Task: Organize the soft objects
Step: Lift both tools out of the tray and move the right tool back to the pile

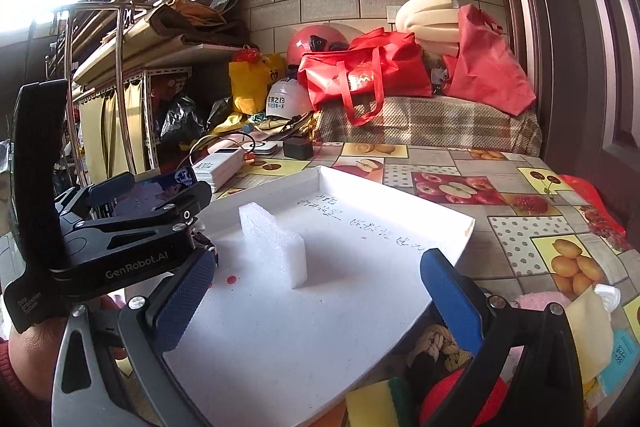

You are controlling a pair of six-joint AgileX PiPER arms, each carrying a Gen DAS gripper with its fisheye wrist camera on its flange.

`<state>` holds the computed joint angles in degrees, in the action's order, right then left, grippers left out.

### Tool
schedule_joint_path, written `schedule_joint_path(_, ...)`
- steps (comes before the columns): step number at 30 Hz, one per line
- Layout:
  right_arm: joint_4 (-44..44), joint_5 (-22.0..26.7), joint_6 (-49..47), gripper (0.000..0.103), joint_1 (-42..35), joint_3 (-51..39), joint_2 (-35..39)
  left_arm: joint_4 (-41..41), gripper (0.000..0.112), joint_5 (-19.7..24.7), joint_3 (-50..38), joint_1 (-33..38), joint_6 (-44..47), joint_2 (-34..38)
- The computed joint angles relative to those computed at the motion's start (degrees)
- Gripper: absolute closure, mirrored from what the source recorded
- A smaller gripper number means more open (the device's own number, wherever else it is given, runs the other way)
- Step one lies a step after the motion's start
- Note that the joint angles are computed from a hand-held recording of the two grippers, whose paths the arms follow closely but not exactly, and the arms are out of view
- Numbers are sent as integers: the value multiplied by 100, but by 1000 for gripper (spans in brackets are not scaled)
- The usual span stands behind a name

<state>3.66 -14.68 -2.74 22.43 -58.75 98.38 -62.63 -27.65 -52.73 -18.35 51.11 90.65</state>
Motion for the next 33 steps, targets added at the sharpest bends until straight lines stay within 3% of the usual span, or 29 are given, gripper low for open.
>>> schedule_joint_path(9,25,-134,-184,0,58,370,-256,-96,9,-91,38,-52,66,-22)
schedule_joint_path(15,-500,20,180,0,-14,692,-548,-42,9,-79,122,-108,62,-77)
schedule_joint_path(24,2135,513,-2181,0,-74,662,-634,-233,9,-176,278,-421,352,-201)
schedule_joint_path(30,2228,607,-2220,0,-209,845,-813,-492,9,-294,280,-613,582,-223)
schedule_joint_path(33,2934,804,-2924,0,-331,854,-874,-566,9,-289,281,-648,641,-244)
